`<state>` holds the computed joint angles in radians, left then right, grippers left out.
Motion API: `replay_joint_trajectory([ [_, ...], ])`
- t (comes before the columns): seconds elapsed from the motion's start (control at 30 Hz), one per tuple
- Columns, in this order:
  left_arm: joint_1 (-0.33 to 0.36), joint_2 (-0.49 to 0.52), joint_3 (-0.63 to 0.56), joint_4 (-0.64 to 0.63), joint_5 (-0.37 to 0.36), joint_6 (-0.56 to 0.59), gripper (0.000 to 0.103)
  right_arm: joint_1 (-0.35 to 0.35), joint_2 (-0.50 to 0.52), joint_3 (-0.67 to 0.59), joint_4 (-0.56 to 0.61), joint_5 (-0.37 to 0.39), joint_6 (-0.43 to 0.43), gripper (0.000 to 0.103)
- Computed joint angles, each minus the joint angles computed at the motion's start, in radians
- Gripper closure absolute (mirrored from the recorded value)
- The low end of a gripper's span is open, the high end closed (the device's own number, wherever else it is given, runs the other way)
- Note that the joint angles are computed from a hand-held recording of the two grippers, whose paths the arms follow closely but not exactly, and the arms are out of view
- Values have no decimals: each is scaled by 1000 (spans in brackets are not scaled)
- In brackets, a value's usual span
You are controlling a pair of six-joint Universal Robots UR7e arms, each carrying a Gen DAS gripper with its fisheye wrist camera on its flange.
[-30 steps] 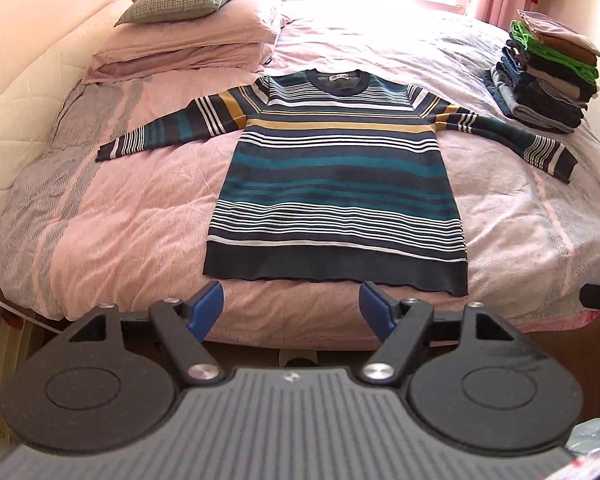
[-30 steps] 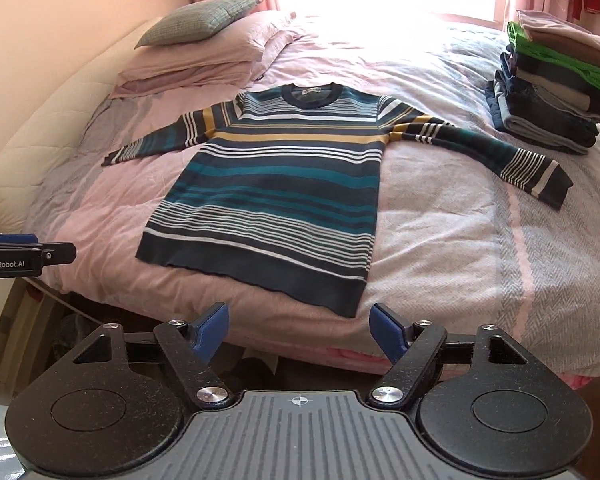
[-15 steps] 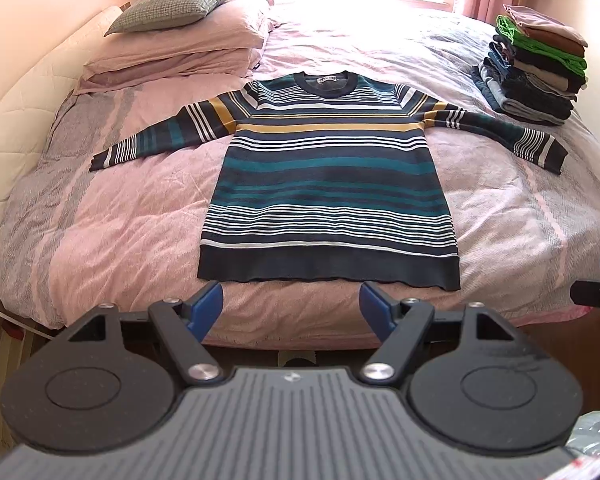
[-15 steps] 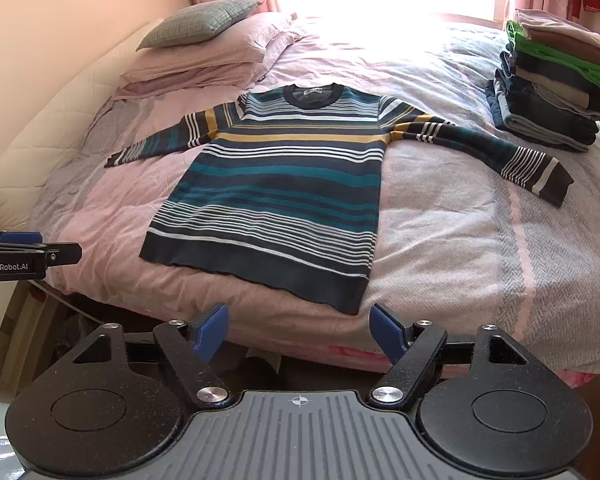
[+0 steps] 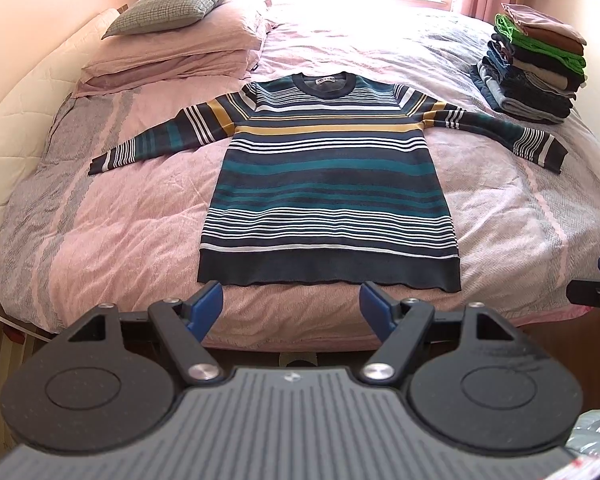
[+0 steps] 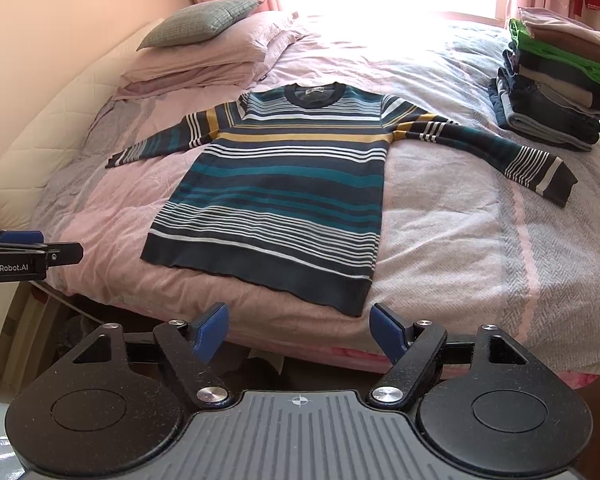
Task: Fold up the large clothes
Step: 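Open both grippers and withdraw from the flattened sweater, then move the left gripper down to the cuff of a sweater sleeve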
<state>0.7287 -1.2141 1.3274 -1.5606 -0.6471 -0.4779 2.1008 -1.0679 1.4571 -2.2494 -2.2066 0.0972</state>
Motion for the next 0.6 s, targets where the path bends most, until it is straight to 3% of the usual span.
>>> replay_joint_trajectory([
  [0.6, 11, 42, -37, 4, 1, 12, 31, -29, 10, -23, -9, 22, -1, 28],
])
